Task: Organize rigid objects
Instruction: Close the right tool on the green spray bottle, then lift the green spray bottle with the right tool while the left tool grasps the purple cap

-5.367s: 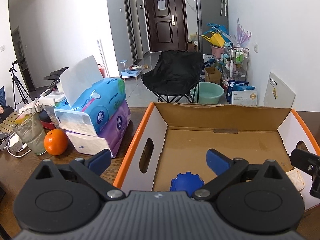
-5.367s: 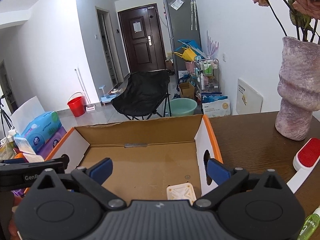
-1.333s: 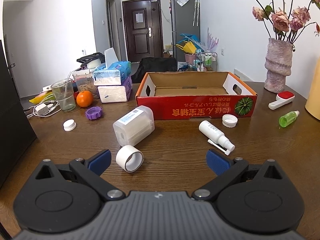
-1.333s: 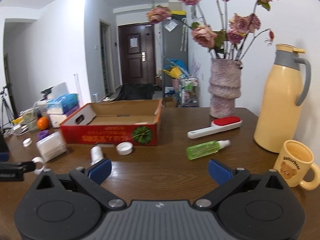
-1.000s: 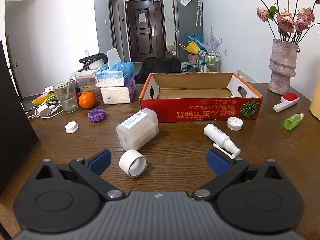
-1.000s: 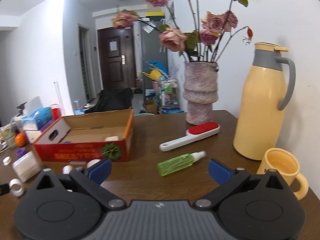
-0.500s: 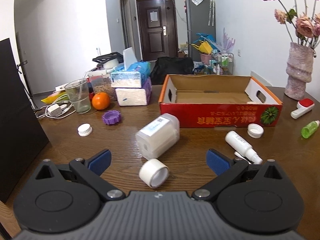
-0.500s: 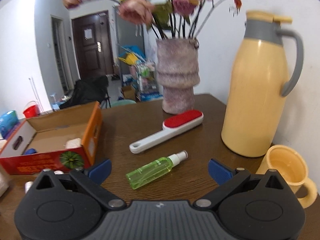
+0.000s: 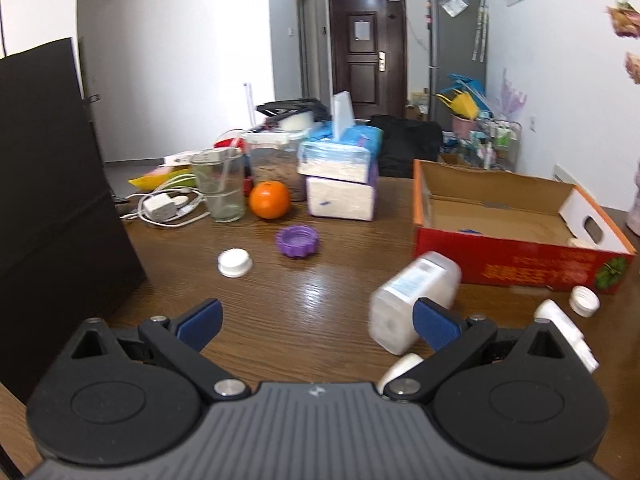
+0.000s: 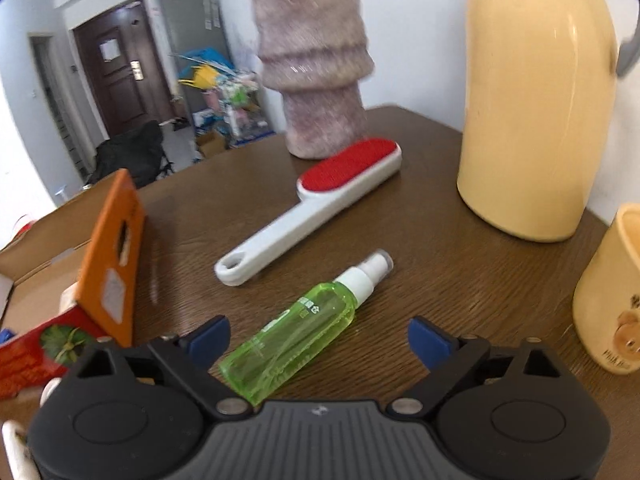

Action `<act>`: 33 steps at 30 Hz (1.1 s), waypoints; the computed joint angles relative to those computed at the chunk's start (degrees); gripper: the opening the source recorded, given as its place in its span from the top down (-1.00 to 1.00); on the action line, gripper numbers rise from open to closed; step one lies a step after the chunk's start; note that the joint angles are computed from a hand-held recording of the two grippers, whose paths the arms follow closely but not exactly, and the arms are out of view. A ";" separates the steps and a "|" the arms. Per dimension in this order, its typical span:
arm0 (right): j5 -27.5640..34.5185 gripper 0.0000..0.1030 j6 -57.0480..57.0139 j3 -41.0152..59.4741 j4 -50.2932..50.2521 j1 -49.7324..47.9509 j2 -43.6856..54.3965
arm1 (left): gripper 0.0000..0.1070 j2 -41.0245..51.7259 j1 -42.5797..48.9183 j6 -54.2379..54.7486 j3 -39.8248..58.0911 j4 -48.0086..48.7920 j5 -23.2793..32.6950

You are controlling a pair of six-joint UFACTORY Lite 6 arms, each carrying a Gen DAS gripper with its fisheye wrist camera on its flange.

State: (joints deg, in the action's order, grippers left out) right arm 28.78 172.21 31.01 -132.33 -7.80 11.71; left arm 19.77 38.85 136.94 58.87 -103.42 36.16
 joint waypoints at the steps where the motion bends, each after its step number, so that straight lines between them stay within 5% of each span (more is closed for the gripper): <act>1: 0.00 -0.73 0.90 1.19 0.18 -0.15 1.72 | -0.93 1.28 0.09 -0.75 1.71 0.32 -0.23; 5: 1.64 -0.62 4.99 3.35 -1.33 -0.01 6.02 | -0.93 5.42 -0.24 -2.30 7.39 0.33 -1.95; 14: 1.80 -0.14 -7.98 8.10 10.52 3.63 8.83 | -0.93 15.09 -2.45 -9.15 21.98 4.20 -6.63; 19: 3.14 0.31 -10.72 8.13 13.06 4.64 9.02 | -0.93 19.26 -3.81 -13.83 28.70 7.59 -8.35; 33: 10.58 0.41 4.91 -1.96 -0.18 4.66 5.34 | -0.93 34.63 -9.18 -41.96 54.03 30.70 -14.07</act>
